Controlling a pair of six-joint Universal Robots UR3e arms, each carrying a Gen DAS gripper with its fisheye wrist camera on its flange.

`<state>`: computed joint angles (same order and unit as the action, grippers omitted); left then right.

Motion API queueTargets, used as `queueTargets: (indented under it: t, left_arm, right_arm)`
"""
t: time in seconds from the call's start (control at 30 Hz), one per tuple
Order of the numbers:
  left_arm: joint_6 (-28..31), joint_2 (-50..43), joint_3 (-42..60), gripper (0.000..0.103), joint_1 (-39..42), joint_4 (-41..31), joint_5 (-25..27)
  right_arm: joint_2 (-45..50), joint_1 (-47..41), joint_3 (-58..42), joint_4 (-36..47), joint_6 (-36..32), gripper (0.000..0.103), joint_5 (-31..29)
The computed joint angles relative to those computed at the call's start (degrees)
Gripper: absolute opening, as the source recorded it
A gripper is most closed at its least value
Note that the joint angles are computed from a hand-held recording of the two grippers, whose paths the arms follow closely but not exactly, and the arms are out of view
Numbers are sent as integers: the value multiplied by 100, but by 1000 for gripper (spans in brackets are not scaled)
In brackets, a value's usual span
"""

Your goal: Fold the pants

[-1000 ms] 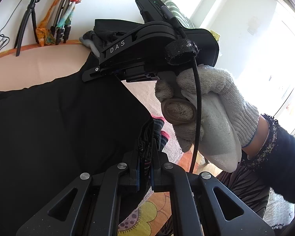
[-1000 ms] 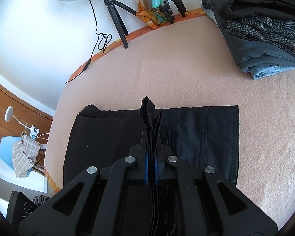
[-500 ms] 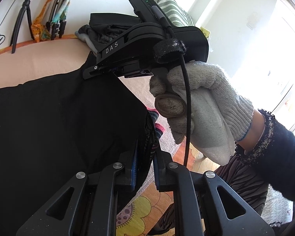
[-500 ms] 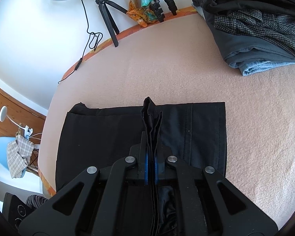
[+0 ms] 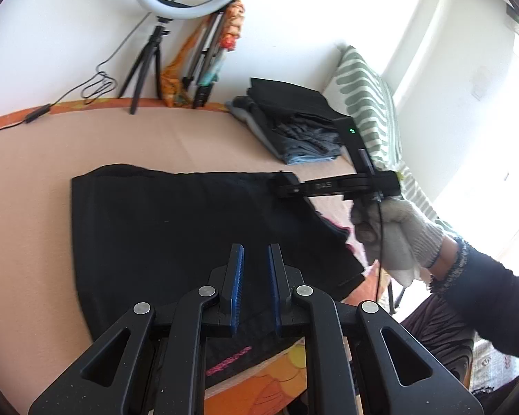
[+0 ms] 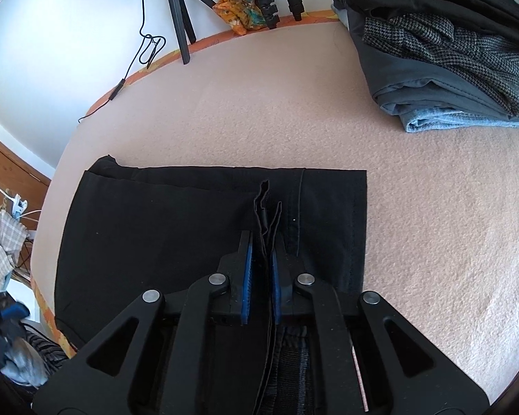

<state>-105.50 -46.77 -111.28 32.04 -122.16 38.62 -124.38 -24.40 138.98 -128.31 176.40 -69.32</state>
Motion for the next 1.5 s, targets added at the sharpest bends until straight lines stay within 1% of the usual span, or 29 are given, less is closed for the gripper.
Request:
queueTargets:
  t: [0.03, 0.07, 0.1, 0.13, 0.17, 0.23, 0.3, 0.37, 0.43, 0.5, 0.53, 0.57, 0.6, 0.7, 0.77, 0.8, 0.83, 0.87, 0.9, 0.93, 1.0, 1.07, 1.13, 1.2, 1.3, 1.4, 1.5]
  left_arm:
    - [-132, 26, -82, 12, 137, 221, 127]
    - [-132, 82, -145, 12, 339, 290, 225]
    - [-68, 138, -224, 12, 513, 298, 302]
    - [23, 170, -273, 12, 650, 255, 399]
    - [-186, 115, -435, 12, 548, 648, 466]
    - [-131, 251, -697, 12, 547, 941, 701]
    - [-49, 433, -910, 12, 587, 1057, 917]
    - [257, 636, -989, 12, 926, 688, 975]
    - [585, 708, -964, 12, 1286, 274, 965]
    - [905, 874, -911, 12, 1589, -102, 867]
    - [1181, 1004, -836, 12, 1819, -449, 836]
    - [1264, 1016, -814, 12, 1892, -541, 802]
    - [1210, 955, -816, 12, 1868, -484, 795]
    - [693, 751, -1000, 12, 1538, 199, 792]
    - [406, 656, -1148, 12, 1366, 619, 836]
    - [369, 632, -1180, 12, 1363, 675, 844]
    - [415, 644, -1190, 12, 1421, 625, 867]
    - [347, 591, -1220, 12, 1373, 735, 909]
    - [242, 505, -1248, 12, 1281, 882, 956]
    - [253, 489, -1269, 12, 1306, 872, 973]
    - [271, 460, -1296, 12, 1304, 875, 1009]
    - [420, 462, -1268, 12, 1393, 712, 1023]
    - [553, 397, -1210, 12, 1506, 527, 1059]
    - [627, 302, -1162, 12, 1612, 380, 1097]
    - [915, 330, -1112, 12, 1813, 56, 1169]
    - [1311, 443, -1085, 12, 2115, -387, 1262]
    - [1465, 376, -1076, 14, 2195, -474, 1298]
  right_arm:
    - [31, 123, -37, -75, 53, 11, -173]
    - [122, 312, -99, -213, 182, 14, -438]
    - [194, 497, -160, -346, 322, 20, -710]
    - [248, 648, -230, -429, 457, 23, -953]
    - [275, 757, -315, -461, 574, 23, -1152]
    - [60, 759, -389, -426, 616, 23, -1146]
    - [-56, 907, -552, -384, 673, 23, -1112]
    - [-50, 1155, -709, -445, 777, 23, -1009]
    - [174, 1521, -893, -613, 948, 23, -933]
    - [564, 1927, -1091, -860, 1099, 23, -779]
    - [816, 2162, -1204, -1030, 1195, 23, -732]
    - [1124, 2439, -1356, -1208, 1303, 23, -754]
    - [1432, 2707, -1512, -1378, 1392, 23, -782]
    - [2376, 3339, -2108, -1708, 1554, 23, -709]
    - [3086, 3765, -2709, -1747, 1602, 23, -801]
    - [3411, 3933, -2990, -1752, 1581, 23, -860]
    - [3757, 4100, -3324, -1726, 1593, 23, -935]
    - [4075, 4212, -3644, -1669, 1606, 23, -945]
    - [4396, 4284, -3987, -1561, 1602, 23, -875]
    - [4738, 4327, -4358, -1410, 1577, 23, -768]
    - [5423, 4456, -5151, -1033, 1491, 23, -750]
    - [6064, 4638, -5977, -610, 1412, 23, -1012]
    - [6559, 4716, -6619, -302, 1421, 23, -1088]
    - [6905, 4721, -7058, -86, 1492, 23, -1078]
    - [7293, 4755, -7630, 252, 1510, 23, -1153]
    - [7540, 4773, -8018, 468, 1535, 23, -1205]
    - [7658, 4784, -8187, 514, 1584, 24, -1200]
